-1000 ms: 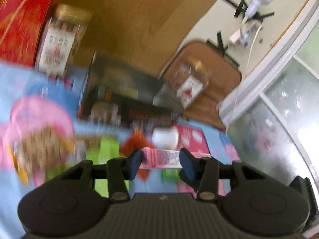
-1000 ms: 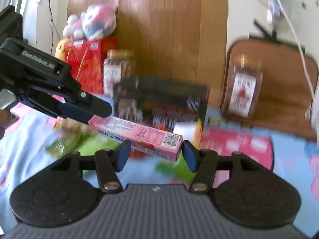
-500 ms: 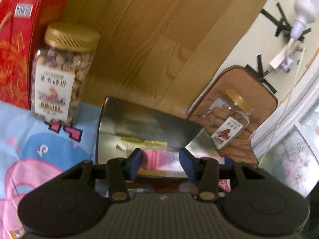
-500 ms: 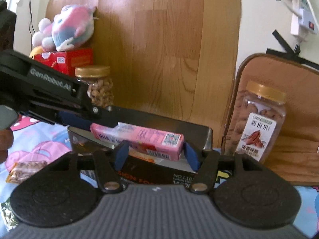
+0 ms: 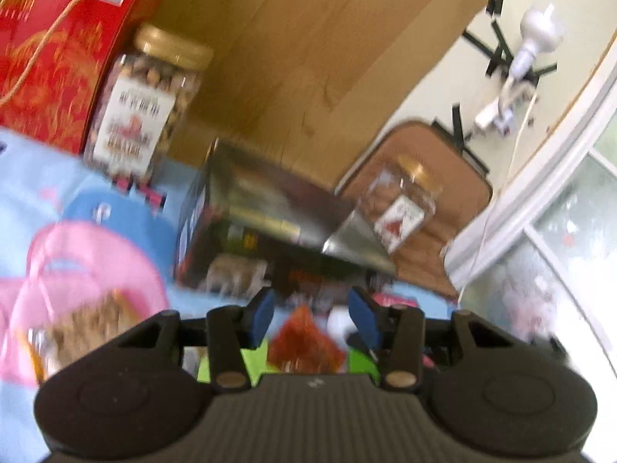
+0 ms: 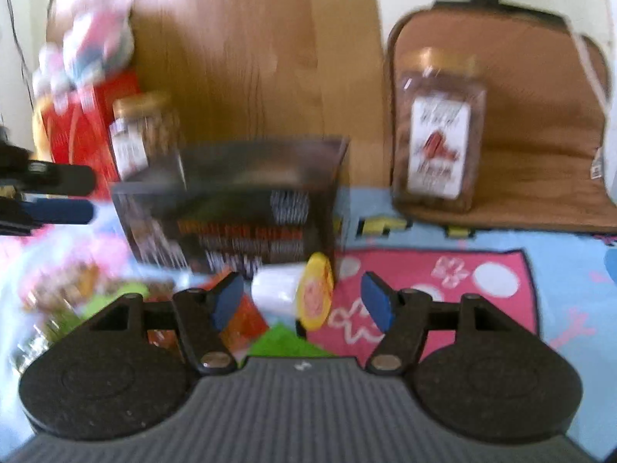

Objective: Organize snacks

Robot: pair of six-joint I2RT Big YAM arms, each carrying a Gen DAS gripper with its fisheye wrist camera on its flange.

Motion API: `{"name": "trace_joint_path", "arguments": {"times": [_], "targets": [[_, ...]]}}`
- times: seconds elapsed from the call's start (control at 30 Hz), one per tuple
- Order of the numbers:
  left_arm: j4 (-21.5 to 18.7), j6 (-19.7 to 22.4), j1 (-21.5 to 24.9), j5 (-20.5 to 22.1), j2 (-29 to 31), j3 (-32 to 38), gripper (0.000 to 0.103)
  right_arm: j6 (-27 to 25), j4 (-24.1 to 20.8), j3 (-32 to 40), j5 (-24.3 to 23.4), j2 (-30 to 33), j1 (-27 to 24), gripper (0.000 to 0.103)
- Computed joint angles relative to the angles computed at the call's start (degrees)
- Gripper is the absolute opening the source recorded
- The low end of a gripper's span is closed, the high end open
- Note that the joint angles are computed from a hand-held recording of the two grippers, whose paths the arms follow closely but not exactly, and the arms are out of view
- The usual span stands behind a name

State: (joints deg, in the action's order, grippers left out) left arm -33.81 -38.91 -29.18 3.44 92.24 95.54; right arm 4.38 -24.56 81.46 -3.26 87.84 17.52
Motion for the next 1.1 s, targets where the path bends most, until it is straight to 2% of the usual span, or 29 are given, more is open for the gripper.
{"name": "trace_joint_path", "arguments": {"times": [0.1, 0.17, 0.27, 0.37, 0.47, 0.63, 0.73, 0.87, 0.93, 1.1], "targets": [[-1.04, 0.45, -0.55, -0.66, -1.60, -2.60, 0.044, 0.18, -4.44, 4.70, 0.44, 4.04, 0.11, 0.069], [-1.08, 0.34, -0.63, -0.52, -2.72, -4.24, 0.044, 0.60, -6.40, 6.91, -0.79, 5.56, -0.06, 0.058], [-0.94, 0.02, -0.72, -0.36, -4.11, -5.94, 0.044, 0.00, -6.70, 6.73, -1.61, 5.19, 0.23, 0.058], [-0.44, 0.09, -1.08, 0.82, -5.00, -6.84, 0.044, 0.19, -5.15, 2.88, -4.69, 1.49, 0.81, 0.058], [-0.41, 1.25, -1.87, 3.50, -5.27, -7.14, 0.044, -3.71, -1.12, -3.68, -6.74, -4.47, 2.64, 0.058], [-1.83, 2.95, -3.54, 8.92, -4.48, -7.19, 0.047, -6.21, -2.33, -10.30, -11.06, -10.30, 4.22, 0.059], [-2.98, 4.18, -4.82, 7.92, -4.02, -7.01, 0.051, -5.74, -2.58, -11.99, -11.43, -11.22, 4.48, 0.060], [-4.30, 4.00, -5.58, 6.60, -3.88, -6.93, 0.051, -3.58, -1.79, -13.84, -10.43, -12.98, 4.57, 0.066], [-4.55, 3.84, -5.71, 6.59, -3.96, -7.10, 0.051, -3.46, -1.40, -14.38, -10.25, -13.59, 4.26, 0.069], [-5.22, 3.19, -6.15, 6.87, -3.49, -7.08, 0.051, -4.91, -0.44, -16.59, -8.61, -15.28, 4.85, 0.069]]}}
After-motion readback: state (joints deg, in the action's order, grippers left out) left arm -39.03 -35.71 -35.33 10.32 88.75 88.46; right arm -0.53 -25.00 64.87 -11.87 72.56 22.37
